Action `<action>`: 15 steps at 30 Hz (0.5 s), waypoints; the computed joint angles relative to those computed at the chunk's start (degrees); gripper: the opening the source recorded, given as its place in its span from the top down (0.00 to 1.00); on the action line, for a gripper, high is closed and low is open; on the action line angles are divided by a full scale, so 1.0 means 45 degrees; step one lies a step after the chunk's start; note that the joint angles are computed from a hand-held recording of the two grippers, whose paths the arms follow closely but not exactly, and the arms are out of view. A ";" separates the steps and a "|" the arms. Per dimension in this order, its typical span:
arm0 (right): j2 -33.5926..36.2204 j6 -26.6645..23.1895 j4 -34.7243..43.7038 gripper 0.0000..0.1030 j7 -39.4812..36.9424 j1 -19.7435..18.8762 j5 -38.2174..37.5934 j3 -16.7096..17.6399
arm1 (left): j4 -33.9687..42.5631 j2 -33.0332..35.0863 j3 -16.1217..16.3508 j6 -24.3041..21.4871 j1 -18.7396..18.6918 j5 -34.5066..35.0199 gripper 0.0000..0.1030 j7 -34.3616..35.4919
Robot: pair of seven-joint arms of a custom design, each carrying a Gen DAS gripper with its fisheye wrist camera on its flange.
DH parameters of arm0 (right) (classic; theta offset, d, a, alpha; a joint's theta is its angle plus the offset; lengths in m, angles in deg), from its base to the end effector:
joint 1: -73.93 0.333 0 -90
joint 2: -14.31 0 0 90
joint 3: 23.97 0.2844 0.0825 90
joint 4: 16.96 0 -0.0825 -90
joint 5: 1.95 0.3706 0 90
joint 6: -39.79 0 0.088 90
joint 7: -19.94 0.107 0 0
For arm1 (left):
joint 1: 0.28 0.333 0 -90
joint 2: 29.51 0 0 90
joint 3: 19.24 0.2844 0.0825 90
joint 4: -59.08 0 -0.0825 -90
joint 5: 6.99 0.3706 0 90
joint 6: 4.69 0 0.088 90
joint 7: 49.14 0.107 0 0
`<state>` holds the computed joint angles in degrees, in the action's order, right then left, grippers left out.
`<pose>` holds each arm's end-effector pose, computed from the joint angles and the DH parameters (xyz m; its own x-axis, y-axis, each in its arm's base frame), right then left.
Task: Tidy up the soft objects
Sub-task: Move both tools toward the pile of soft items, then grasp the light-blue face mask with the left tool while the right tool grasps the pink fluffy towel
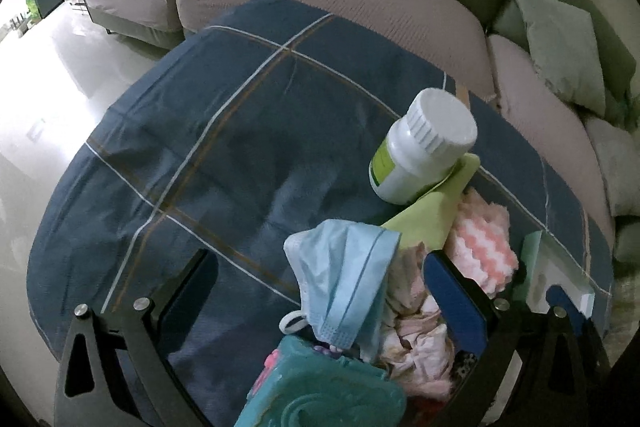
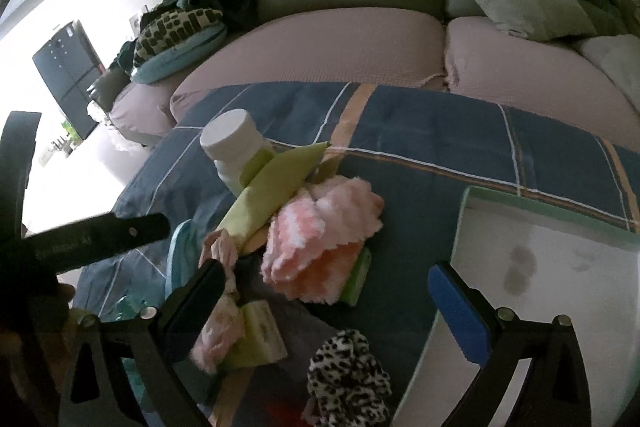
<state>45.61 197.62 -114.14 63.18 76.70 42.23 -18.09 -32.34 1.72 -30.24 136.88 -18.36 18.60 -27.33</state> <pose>0.6791 0.0654 0.3080 0.3466 -0.9127 -0.2165 -0.7860 -0.1567 -0.5980 0.6137 -0.3206 0.3358 0.3738 -0.9107 0.1757 -0.8340 -0.4130 -0.3660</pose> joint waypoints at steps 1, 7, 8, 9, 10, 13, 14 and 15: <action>0.0108 -0.0002 0.0131 0.03 -0.0006 0.0023 0.0001 0.0027 | 0.0160 0.0110 0.0024 -0.0131 -0.0045 0.0026 0.01 0.0006; 0.0835 0.0154 0.0839 0.19 0.0382 0.0350 -0.0488 -0.0103 | 0.0822 0.0796 -0.0286 -0.0407 0.0240 -0.0796 0.29 0.0730; 0.0916 0.0113 0.0916 0.23 0.0432 0.0348 -0.0557 -0.0090 | 0.0973 0.0913 -0.0247 -0.0545 0.0168 -0.0794 0.30 0.0769; 0.0994 0.0124 0.0974 0.28 0.0404 0.0319 -0.0571 -0.0032 | 0.1094 0.0995 -0.0184 -0.0609 0.0093 -0.0753 0.31 0.0753; 0.1062 0.0168 0.1012 0.32 0.0398 0.0313 -0.0591 0.0000 | 0.1190 0.1068 -0.0139 -0.0615 0.0044 -0.0733 0.33 0.0722; 0.1173 0.0373 0.1031 0.53 0.0219 0.0179 -0.0422 0.0209 | 0.1155 0.1101 -0.0104 -0.0410 0.0059 -0.0795 0.36 0.0629; 0.1179 0.0434 0.1002 0.58 0.0073 0.0111 -0.0337 0.0304 | 0.1430 0.1275 -0.0089 -0.0511 0.0022 -0.0818 0.39 0.0622; 0.1172 0.0475 0.0971 0.63 -0.0130 0.0009 -0.0206 0.0429 | 0.1423 0.1289 -0.0070 -0.0472 0.0033 -0.0852 0.41 0.0555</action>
